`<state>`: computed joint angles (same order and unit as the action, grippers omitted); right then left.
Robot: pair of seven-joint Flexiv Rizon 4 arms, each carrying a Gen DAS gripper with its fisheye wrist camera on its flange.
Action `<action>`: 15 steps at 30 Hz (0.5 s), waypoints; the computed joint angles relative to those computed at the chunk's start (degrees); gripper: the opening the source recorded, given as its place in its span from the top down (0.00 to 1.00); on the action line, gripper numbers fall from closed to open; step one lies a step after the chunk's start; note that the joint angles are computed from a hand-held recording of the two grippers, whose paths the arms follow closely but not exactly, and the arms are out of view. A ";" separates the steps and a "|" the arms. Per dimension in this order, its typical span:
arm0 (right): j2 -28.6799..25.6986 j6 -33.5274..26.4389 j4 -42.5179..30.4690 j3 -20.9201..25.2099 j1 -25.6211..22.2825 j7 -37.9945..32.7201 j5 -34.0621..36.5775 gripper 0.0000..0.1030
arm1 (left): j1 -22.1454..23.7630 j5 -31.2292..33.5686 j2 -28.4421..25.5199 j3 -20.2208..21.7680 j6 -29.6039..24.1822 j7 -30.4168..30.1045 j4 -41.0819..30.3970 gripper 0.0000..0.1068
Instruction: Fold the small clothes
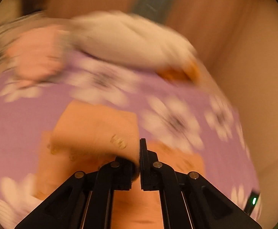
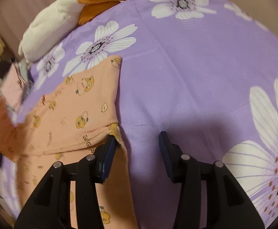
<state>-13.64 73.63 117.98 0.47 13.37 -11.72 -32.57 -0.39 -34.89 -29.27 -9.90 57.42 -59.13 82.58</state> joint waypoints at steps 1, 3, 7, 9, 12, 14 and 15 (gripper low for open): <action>-0.03 1.88 0.45 0.45 -0.61 -0.22 1.42 0.56 | -3.47 5.14 -0.78 1.48 -1.53 -2.22 -0.43 0.99; -0.16 4.24 0.70 1.93 -1.78 -2.27 5.59 0.56 | -7.23 11.07 -2.84 3.55 -6.34 -5.08 -2.11 0.99; 0.28 5.60 1.49 1.22 -0.46 -0.88 7.96 0.55 | -9.98 19.01 -4.98 4.61 -4.64 -7.54 -0.43 0.95; 0.49 3.28 0.83 1.23 0.18 -1.23 7.60 0.54 | -10.34 22.70 -3.65 5.95 -3.33 -6.74 0.14 0.83; -0.16 2.35 -0.18 1.40 0.21 -2.73 7.45 0.47 | -10.28 29.56 -0.69 9.74 -3.42 -7.46 -0.02 0.68; -0.26 2.54 -0.09 0.72 0.69 -1.85 6.54 0.46 | -6.84 28.83 4.05 9.27 7.45 -4.82 6.96 0.58; -0.35 2.43 -0.16 0.43 0.86 -1.44 6.05 0.46 | -6.23 29.81 5.84 10.59 12.85 -5.76 9.90 0.48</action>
<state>-13.99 76.06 117.82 0.90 14.23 -13.16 -26.52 -6.62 -5.08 -23.43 0.69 70.27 -64.89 92.48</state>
